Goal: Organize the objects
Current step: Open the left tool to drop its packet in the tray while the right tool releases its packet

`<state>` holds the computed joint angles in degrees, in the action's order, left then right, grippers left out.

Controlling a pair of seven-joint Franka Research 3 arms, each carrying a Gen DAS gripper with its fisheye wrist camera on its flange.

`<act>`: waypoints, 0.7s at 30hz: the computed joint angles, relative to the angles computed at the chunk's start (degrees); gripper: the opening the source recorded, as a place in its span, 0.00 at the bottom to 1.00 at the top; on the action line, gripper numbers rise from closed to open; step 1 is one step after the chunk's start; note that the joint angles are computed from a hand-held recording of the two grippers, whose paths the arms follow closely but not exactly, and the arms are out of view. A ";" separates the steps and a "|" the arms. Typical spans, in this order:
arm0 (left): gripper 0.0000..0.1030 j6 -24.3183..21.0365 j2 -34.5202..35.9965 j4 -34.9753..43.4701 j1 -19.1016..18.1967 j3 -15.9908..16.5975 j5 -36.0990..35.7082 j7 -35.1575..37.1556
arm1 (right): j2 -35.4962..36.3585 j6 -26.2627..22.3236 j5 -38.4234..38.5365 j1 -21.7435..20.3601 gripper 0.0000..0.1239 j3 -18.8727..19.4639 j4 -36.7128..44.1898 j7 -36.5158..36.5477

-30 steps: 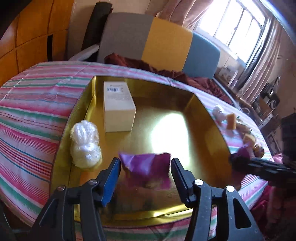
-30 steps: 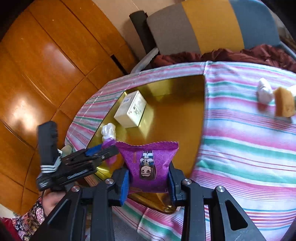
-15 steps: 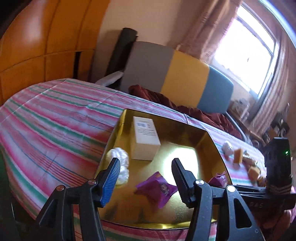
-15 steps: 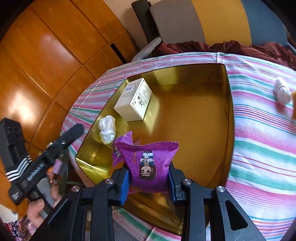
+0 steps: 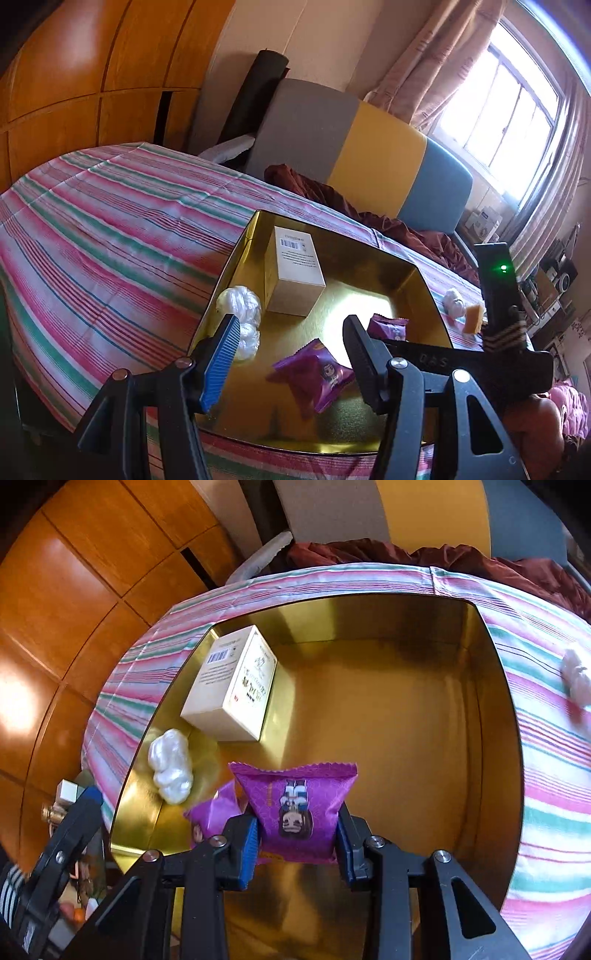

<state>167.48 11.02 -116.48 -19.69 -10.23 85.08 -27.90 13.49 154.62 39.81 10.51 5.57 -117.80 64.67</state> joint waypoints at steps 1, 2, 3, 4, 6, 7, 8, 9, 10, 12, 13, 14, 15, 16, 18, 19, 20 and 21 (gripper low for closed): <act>0.57 0.25 0.11 -0.03 0.11 -0.02 -0.46 0.34 | 0.35 0.16 -0.54 0.25 0.30 -0.20 0.32 0.83; 0.57 0.54 0.34 -0.06 0.30 -0.13 -2.12 1.90 | 0.78 0.26 -1.11 0.44 0.30 -0.35 0.74 1.60; 0.57 0.77 0.50 -0.14 0.34 -0.14 -3.42 2.95 | 1.11 0.45 -1.82 0.66 0.30 -0.51 1.05 2.50; 0.57 1.18 0.68 -0.13 0.30 0.02 -3.94 3.22 | 1.61 0.62 -2.56 0.86 0.30 -0.68 1.52 3.56; 0.57 1.54 0.91 -0.14 0.00 0.29 -4.58 3.71 | 2.27 0.34 0.44 -0.46 0.31 0.69 2.37 1.27; 0.57 1.42 0.93 -0.10 -0.21 0.40 -4.79 3.98 | 2.14 0.44 2.21 -1.01 0.34 1.21 2.26 0.09; 0.57 1.33 0.93 -0.02 -0.48 0.56 -4.40 3.74 | 1.84 1.17 4.00 -1.34 0.47 1.56 1.96 -0.74; 0.57 1.31 0.90 0.05 -0.69 0.71 -3.80 3.28 | 1.16 2.66 7.54 -2.04 0.61 2.44 1.23 -3.06; 0.57 1.20 0.86 0.12 -0.89 0.80 -3.07 2.75 | 0.49 3.77 10.51 -2.47 0.64 3.03 0.60 -5.37; 0.57 0.82 0.80 0.20 -1.05 0.76 -2.37 2.24 | -0.83 4.54 12.91 -2.38 0.64 2.89 -0.42 -8.08; 0.57 0.79 0.82 0.27 -1.07 0.72 -2.07 2.03 | -1.32 4.88 12.52 -1.91 0.64 2.41 -0.85 -8.25; 0.57 0.87 0.96 0.34 -1.02 0.60 -2.31 2.43 | -1.83 5.32 12.63 -1.62 0.64 2.15 -1.32 -8.88; 0.57 0.87 1.12 0.38 -0.93 0.43 -3.27 3.53 | -2.43 5.84 13.00 -1.39 0.64 2.00 -1.94 -9.66; 0.57 0.80 1.23 0.39 -0.99 0.39 -3.77 4.02 | -2.84 6.22 12.91 -1.07 0.64 1.71 -2.40 -9.82; 0.57 1.26 1.58 0.53 -1.12 0.44 -4.22 4.50 | -3.64 6.32 12.90 -0.74 0.64 1.25 -3.22 -10.27; 0.57 1.45 1.79 0.59 -1.15 0.38 -5.08 5.55 | -4.16 6.30 13.34 -0.73 0.64 1.14 -3.78 -11.11; 0.57 1.37 1.87 0.64 -1.37 0.46 -5.31 5.89 | -4.60 6.75 12.71 -0.32 0.64 0.88 -4.30 -10.93; 0.57 1.32 1.92 0.73 -1.65 0.58 -5.13 5.91 | -5.16 7.46 11.97 0.07 0.64 0.63 -5.03 -10.73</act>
